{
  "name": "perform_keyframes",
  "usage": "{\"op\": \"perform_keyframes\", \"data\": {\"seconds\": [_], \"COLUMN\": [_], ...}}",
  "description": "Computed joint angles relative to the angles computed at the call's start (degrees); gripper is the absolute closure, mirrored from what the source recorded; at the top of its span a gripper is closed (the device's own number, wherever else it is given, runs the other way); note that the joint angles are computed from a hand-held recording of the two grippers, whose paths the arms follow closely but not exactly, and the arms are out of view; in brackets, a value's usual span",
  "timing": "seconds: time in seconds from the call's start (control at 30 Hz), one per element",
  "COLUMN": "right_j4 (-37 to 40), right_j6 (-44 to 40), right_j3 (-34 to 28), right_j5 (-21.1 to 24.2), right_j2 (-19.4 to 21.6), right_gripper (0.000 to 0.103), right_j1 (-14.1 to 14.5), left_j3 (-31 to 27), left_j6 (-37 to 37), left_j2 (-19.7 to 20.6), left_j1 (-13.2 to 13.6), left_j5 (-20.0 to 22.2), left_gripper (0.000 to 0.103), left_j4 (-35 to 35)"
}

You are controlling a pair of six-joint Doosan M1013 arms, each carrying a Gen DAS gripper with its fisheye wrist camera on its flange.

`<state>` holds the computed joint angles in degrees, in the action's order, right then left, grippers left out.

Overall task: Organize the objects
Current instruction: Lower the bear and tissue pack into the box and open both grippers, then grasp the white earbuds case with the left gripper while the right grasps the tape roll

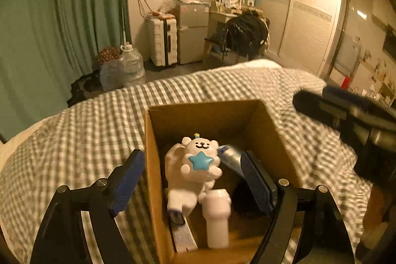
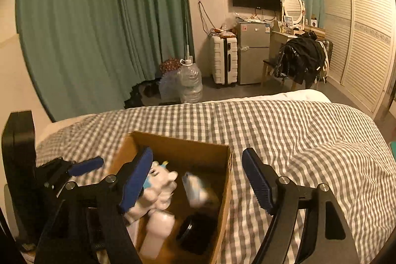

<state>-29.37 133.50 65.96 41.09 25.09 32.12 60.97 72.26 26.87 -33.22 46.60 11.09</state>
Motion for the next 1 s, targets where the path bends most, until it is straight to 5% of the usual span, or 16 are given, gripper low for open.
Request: {"op": "perform_keyframes", "data": {"seconds": [0.17,0.33,0.4,0.47,0.63,1.0], "right_j4": [-4.8,-10.6,-12.0,-13.4,-18.3,-15.5], "right_j6": [1.3,4.2,4.1,4.2,6.2,4.6], "right_j3": [3.0,5.0,5.3,5.6,7.3,12.8], "right_j5": [1.8,2.3,2.3,2.2,2.5,1.9], "right_j2": [-4.5,-9.0,-10.5,-11.8,-14.4,-16.3], "right_gripper": [0.028,0.016,0.012,0.008,0.003,0.002], "right_j1": [2.4,5.6,6.8,8.3,11.3,12.7], "left_j3": [3.2,4.6,5.7,7.0,10.7,21.4], "left_j6": [-3.6,-7.5,-9.5,-11.2,-15.4,-32.4], "left_j2": [-5.3,-9.1,-10.8,-12.3,-15.8,-19.8], "left_j1": [-1.8,-3.1,-3.8,-4.2,-6.0,-8.4], "left_j5": [-0.8,0.2,-0.1,-0.9,-1.7,-1.3], "left_gripper": [0.020,0.020,0.016,0.000,0.000,0.000], "left_j4": [4.7,9.1,11.6,13.2,18.1,28.6]}}
